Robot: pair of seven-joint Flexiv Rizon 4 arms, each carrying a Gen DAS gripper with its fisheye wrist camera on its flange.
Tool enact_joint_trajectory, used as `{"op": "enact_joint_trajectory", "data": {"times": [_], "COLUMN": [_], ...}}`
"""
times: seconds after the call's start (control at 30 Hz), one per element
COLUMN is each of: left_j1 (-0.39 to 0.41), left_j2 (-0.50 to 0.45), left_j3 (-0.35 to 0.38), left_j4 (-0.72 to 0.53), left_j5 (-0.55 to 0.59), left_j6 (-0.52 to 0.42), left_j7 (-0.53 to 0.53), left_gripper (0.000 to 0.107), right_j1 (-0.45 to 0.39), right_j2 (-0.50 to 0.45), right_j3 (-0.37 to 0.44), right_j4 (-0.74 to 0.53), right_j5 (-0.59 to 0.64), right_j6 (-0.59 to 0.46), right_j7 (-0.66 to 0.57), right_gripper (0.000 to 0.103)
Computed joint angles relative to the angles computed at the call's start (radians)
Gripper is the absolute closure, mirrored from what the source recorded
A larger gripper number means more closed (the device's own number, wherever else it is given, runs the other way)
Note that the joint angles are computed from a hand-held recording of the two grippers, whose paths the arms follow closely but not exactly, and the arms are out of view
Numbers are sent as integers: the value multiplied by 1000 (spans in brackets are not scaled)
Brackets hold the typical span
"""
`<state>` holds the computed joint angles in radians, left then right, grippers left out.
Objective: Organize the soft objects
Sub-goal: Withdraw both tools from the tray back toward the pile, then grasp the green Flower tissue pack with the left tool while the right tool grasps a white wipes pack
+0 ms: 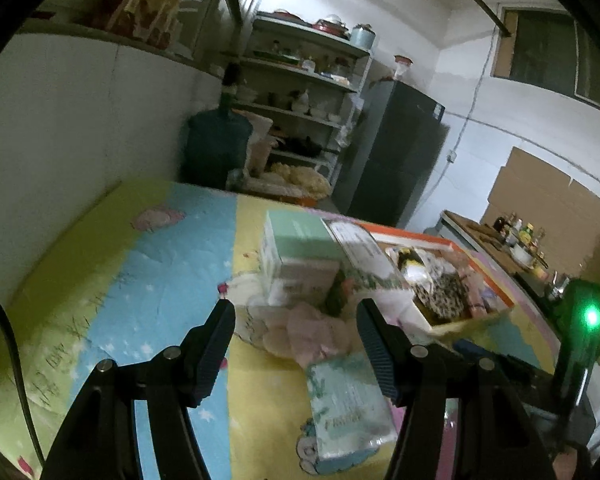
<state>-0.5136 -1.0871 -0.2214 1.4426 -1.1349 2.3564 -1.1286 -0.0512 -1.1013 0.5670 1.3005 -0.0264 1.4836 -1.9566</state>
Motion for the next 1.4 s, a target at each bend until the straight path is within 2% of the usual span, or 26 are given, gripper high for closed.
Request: {"op": "enact_joint_trajectory", "data": {"times": [0.2,0.43,0.47,0.5,0.6,0.7,0.77,0.87,0.93,1.03,1.2,1.4], "left_j1": [-3,-13,-17,-18,-19,-26,-50,-101,-153,-149,-109,-86], "left_j2": [-5,-11,-13,-15,-19,-24,-31,-49,-73,-87,-96,-117], "left_j3": [-2,16,20,24,34,56,88,148,199,173,99,29], "left_j4": [15,17,14,13,15,10,-8,-45,-97,-127,-147,-175], "left_j5": [24,60,63,71,112,152,131,43,-91,-155,-175,-180], "left_j6": [-34,-88,-99,-111,-141,-178,-210,-257,-286,-283,-264,-179], "left_j7": [-30,-84,-91,-100,-142,-181,-181,-153,-87,-33,-4,12], "left_gripper": [44,44,44,44,44,44,42,39,39,39,39,39], "right_j1": [2,-21,-23,-24,-27,-54,-78,-113,-131,-151,-162,-169], "right_j2": [-5,-19,-19,-18,-16,-21,-25,-31,-34,-39,-48,-49], "right_j3": [-8,30,32,33,37,80,117,170,197,224,239,243], "right_j4": [-12,-37,-37,-37,-35,-28,-18,-3,7,14,16,20], "right_j5": [13,60,66,72,86,97,103,103,96,83,64,53], "right_j6": [-21,-62,-63,-62,-49,-32,-13,14,26,30,30,27], "right_j7": [22,-14,-23,-33,-56,-99,-131,-170,-187,-195,-193,-187], "right_gripper": [33,33,34,39,42,43,43,43,43,43,43,43]}}
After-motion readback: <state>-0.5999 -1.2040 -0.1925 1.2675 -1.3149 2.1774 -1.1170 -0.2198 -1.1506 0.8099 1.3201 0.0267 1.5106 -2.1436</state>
